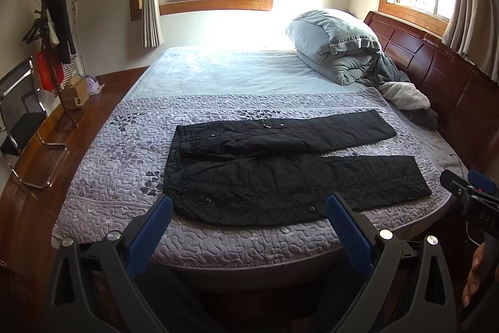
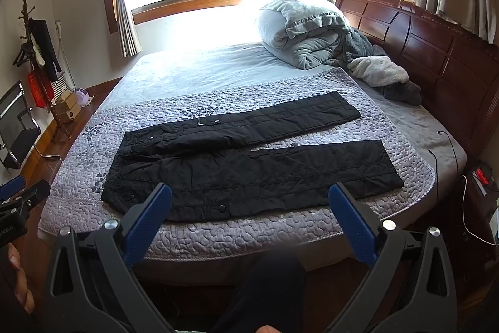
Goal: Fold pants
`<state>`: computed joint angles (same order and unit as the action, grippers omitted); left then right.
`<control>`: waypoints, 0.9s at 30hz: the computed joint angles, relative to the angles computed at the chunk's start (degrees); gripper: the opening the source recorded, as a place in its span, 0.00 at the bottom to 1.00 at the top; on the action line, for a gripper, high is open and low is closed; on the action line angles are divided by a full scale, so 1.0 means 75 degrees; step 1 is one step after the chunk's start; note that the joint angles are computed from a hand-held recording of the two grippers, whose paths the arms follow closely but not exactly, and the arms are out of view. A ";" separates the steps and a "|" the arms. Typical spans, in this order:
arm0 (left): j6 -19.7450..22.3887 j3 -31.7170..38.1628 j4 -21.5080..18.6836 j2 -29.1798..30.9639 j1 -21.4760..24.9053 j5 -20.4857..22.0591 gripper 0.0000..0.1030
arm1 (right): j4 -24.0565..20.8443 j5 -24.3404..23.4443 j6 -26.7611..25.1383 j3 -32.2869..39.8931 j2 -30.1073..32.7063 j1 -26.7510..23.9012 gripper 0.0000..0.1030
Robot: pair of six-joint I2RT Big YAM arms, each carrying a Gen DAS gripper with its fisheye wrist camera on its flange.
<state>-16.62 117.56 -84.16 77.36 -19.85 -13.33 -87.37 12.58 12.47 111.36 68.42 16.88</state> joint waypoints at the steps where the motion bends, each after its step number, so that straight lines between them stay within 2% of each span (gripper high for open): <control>1: 0.0001 -0.0053 0.0031 -0.0032 0.0010 0.0019 0.97 | 0.0010 0.0000 0.0006 -0.0017 -0.0007 -0.0005 0.98; 27: 0.0037 -0.0207 0.0102 -0.0119 0.0116 0.0122 0.97 | 0.0024 0.0035 0.0051 -0.0147 -0.0041 -0.0007 0.98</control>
